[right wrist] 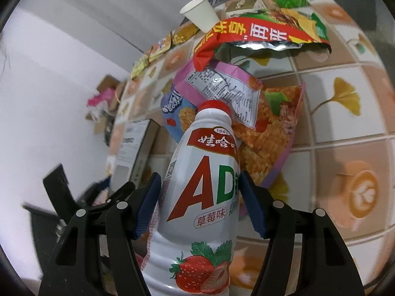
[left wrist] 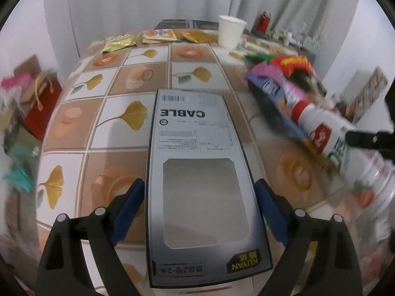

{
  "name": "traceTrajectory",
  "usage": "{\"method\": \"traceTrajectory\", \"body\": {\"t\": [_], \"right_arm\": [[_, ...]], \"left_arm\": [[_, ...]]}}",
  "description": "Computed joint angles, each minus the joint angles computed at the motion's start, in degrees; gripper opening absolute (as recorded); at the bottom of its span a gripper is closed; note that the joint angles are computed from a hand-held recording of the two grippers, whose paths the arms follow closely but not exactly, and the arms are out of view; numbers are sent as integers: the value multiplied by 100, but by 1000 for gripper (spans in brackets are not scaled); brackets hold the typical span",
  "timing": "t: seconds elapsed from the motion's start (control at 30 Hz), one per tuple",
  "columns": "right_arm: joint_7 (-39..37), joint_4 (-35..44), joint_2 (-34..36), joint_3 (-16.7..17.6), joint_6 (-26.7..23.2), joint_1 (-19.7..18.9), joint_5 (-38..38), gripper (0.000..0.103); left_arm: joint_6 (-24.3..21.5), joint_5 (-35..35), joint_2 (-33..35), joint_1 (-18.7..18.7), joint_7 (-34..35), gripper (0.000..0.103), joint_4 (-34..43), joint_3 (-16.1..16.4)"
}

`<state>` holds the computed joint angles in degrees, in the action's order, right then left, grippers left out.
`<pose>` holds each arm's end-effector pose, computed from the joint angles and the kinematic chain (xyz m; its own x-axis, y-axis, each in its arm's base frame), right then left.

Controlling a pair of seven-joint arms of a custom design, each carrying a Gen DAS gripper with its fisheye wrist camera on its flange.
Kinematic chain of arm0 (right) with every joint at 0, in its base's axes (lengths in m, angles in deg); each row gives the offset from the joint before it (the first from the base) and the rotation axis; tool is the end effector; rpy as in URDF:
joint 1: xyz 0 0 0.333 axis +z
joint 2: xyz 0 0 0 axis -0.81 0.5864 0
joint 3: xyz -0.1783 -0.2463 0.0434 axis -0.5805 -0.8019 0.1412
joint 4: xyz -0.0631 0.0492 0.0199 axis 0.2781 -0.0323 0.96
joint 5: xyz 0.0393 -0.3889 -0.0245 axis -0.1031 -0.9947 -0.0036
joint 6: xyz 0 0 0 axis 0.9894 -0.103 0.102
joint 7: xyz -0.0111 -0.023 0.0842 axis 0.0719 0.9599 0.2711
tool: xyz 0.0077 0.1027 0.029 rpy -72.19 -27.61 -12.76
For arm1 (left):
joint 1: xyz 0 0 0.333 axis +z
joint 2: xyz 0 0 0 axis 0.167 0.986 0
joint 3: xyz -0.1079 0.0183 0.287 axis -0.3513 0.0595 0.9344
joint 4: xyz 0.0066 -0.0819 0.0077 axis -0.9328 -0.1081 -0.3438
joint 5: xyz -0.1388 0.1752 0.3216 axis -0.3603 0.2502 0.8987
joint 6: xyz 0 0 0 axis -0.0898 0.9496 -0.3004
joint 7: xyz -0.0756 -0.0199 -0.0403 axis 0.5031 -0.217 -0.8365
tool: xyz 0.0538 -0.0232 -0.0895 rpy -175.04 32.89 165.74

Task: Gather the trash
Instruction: 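Lift the CABLE box and AD bottle up off the table with both grippers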

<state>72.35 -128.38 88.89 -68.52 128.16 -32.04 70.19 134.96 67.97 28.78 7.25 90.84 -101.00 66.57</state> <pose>0.5654 0.3131 0.5865 -0.2173 -0.8269 -0.5187 -0.8156 0.4458 -0.3690 0.6305 -0.1221 0.6056 -0.5200 -0.8502 0.0819 -0.7427 0.4028 -0.5349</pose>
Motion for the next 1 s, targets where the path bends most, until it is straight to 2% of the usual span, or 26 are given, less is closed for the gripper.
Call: {"method": "traceTrajectory", "body": {"t": [0.23, 0.43, 0.73, 0.83, 1.0], "right_arm": [[-134, 503, 252, -4, -714, 113, -499, 62], [-208, 956, 601, -19, -907, 152, -578, 64], [-188, 1043, 717, -29, -844, 154, -498, 66], [-128, 956, 682, -39, -740, 144, -483, 64], [-63, 705, 524, -46, -550, 138, -522, 63]], "left_arm": [[-278, 3, 212, 13, -497, 90, 244, 31], [-209, 155, 332, -11, -774, 91, 373, 24], [120, 436, 364, -99, -841, 91, 300, -3], [227, 449, 343, -108, -828, 86, 243, -8], [331, 435, 309, -113, -862, 85, 170, -10]]}}
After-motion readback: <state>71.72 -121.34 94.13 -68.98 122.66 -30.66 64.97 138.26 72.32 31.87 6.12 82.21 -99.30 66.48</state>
